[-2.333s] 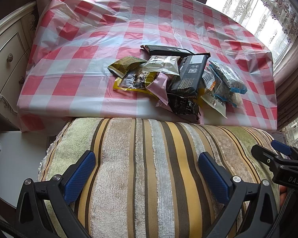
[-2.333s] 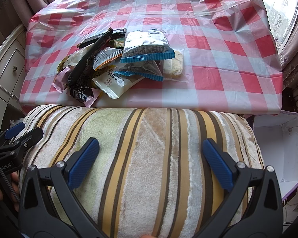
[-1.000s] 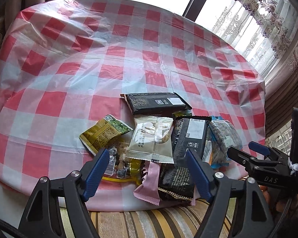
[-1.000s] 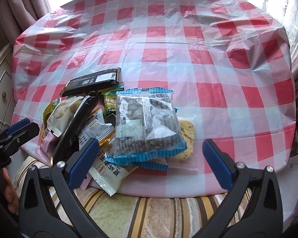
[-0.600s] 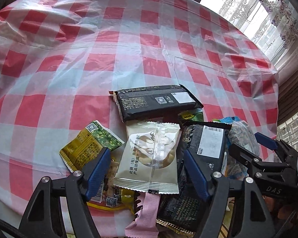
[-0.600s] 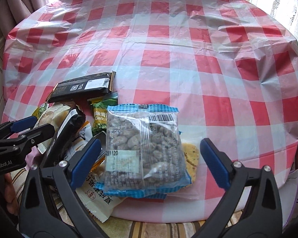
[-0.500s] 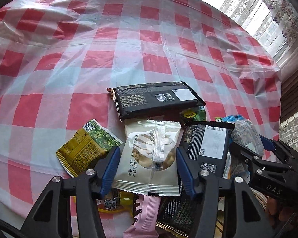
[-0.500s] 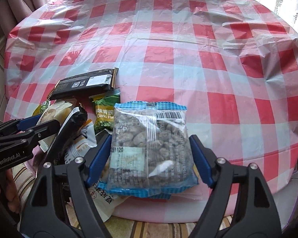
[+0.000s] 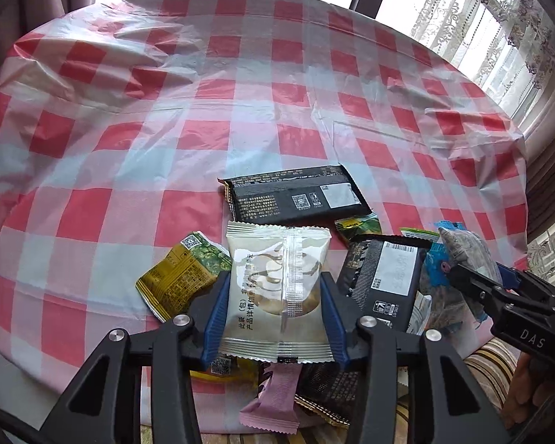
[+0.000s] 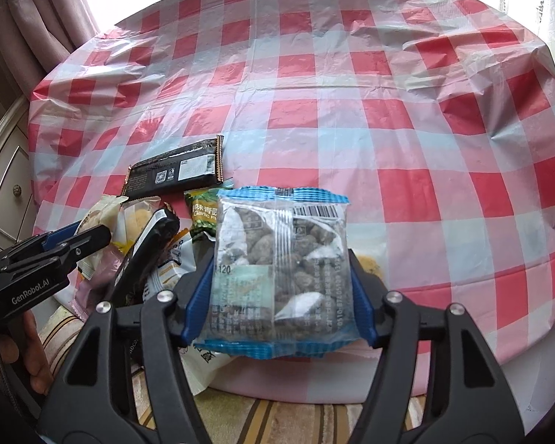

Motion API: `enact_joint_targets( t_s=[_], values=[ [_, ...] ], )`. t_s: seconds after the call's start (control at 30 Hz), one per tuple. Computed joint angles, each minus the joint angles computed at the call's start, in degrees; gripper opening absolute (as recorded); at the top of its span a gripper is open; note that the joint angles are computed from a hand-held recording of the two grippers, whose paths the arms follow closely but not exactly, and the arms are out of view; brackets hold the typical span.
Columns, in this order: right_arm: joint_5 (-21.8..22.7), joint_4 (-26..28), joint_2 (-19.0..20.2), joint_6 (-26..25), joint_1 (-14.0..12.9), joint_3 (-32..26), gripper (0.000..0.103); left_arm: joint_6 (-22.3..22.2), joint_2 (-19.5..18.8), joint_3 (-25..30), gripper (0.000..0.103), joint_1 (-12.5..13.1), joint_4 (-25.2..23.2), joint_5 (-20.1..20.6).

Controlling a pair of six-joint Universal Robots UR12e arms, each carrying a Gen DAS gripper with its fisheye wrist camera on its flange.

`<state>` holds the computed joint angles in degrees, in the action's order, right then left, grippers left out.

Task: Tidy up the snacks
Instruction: 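Carry the nut bag into the white box and open the right tool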

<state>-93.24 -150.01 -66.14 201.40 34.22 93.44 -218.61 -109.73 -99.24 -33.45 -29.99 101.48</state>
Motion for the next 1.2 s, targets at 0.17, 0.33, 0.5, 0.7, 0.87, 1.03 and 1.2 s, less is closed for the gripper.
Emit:
enact_joint_targets(
  t_s=[0.17,0.33,0.5,0.7,0.87,1.03,1.2],
  values=[
    [0.3,-3.1,-1.9,1.4,-0.5,2.5,0.067,-0.9,0.6,0.2,0.047,-1.3,0.7,4.0],
    [0.5,-5.8,-4.3,3.4,-1.5,5.7,0.067,0.8,0.2,2.3,0.047,-2.9,1.4,5.2],
    [0.1,-7.5,-8.0,6.5,-3.4,10.6,0.067,5.9,-2.5,7.2,0.047,-5.1,1.5,2.4],
    [-2.3,-8.3,-13.9,12.3,-6.7,18.4,0.067,13.6,-8.4,16.2,0.047,-8.2,-1.4,-5.2],
    [-4.9,-6.5,-18.3,16.8,-9.7,24.3,0.067,22.1,-14.4,25.8,0.047,-10.9,-8.4,-13.0],
    [-5.1,-3.0,-21.1,22.0,-13.0,29.3,0.067,29.6,-20.6,36.0,0.047,-12.8,-19.8,-20.1],
    [-2.9,-1.7,-22.2,25.5,-15.8,33.3,0.067,34.4,-26.4,45.6,0.047,-14.4,-31.3,-22.6]
  ],
)
